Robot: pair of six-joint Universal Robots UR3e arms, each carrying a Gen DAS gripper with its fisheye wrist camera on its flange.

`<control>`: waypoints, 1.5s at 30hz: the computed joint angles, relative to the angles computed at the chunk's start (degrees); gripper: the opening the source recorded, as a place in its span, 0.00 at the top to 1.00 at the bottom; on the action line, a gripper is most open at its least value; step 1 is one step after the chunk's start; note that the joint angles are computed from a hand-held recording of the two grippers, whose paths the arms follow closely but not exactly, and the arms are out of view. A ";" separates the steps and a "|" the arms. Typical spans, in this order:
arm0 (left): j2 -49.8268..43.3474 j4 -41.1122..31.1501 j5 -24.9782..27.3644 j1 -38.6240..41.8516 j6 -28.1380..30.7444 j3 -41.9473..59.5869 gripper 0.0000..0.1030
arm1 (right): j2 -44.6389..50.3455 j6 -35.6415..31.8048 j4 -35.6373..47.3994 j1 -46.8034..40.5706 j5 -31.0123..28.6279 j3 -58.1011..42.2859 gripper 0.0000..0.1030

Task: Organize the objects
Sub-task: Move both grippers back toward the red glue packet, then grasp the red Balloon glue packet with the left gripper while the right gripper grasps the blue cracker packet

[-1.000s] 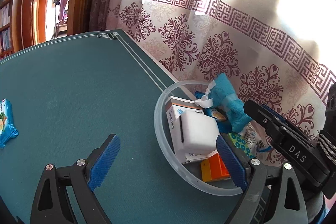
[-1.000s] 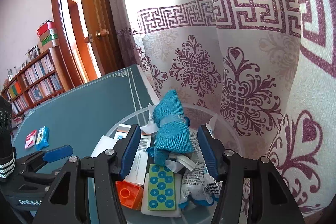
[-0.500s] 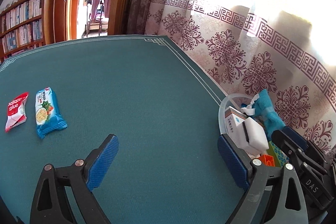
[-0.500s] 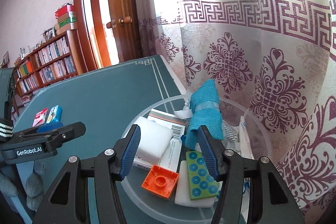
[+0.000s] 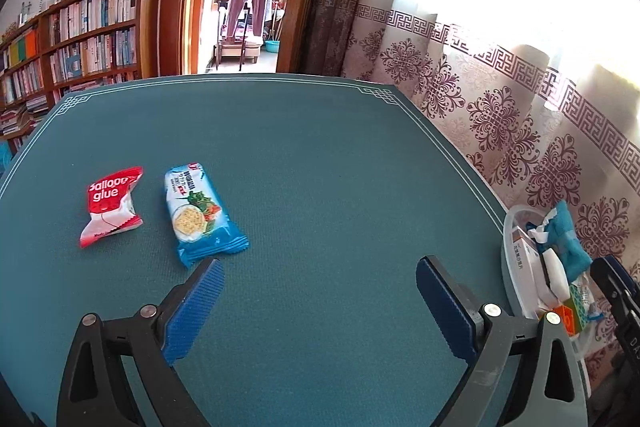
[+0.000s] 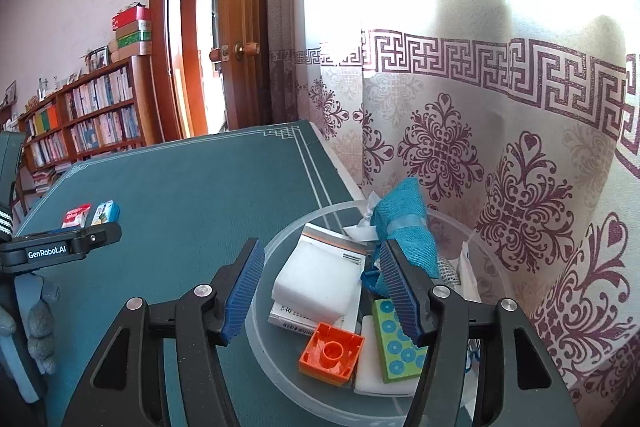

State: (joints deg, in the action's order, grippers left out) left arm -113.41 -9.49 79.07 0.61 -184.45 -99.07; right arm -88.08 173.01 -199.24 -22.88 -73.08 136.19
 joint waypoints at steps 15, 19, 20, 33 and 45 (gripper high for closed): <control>-1.58 -0.96 4.48 10.13 -3.31 1.14 0.04 | 4.82 2.00 0.46 11.22 -3.36 -6.30 0.39; -4.13 -3.78 7.78 11.07 -4.47 4.44 0.03 | 7.63 2.23 3.32 14.32 -2.36 -9.20 0.39; -4.70 -4.31 8.28 11.28 -4.64 5.14 0.03 | 8.56 2.23 3.87 15.09 -2.26 -10.09 0.39; -12.31 -9.95 11.47 11.70 -3.71 15.57 0.13 | 17.31 0.99 10.44 23.29 -3.37 -19.73 0.39; -13.10 -9.27 8.08 12.98 -1.22 15.83 0.47 | 25.25 1.37 20.78 28.68 -3.73 -33.72 0.39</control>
State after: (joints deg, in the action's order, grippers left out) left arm -126.51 -18.76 87.15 13.59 -185.68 -83.24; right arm -62.84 174.38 -178.46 5.81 -76.81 102.47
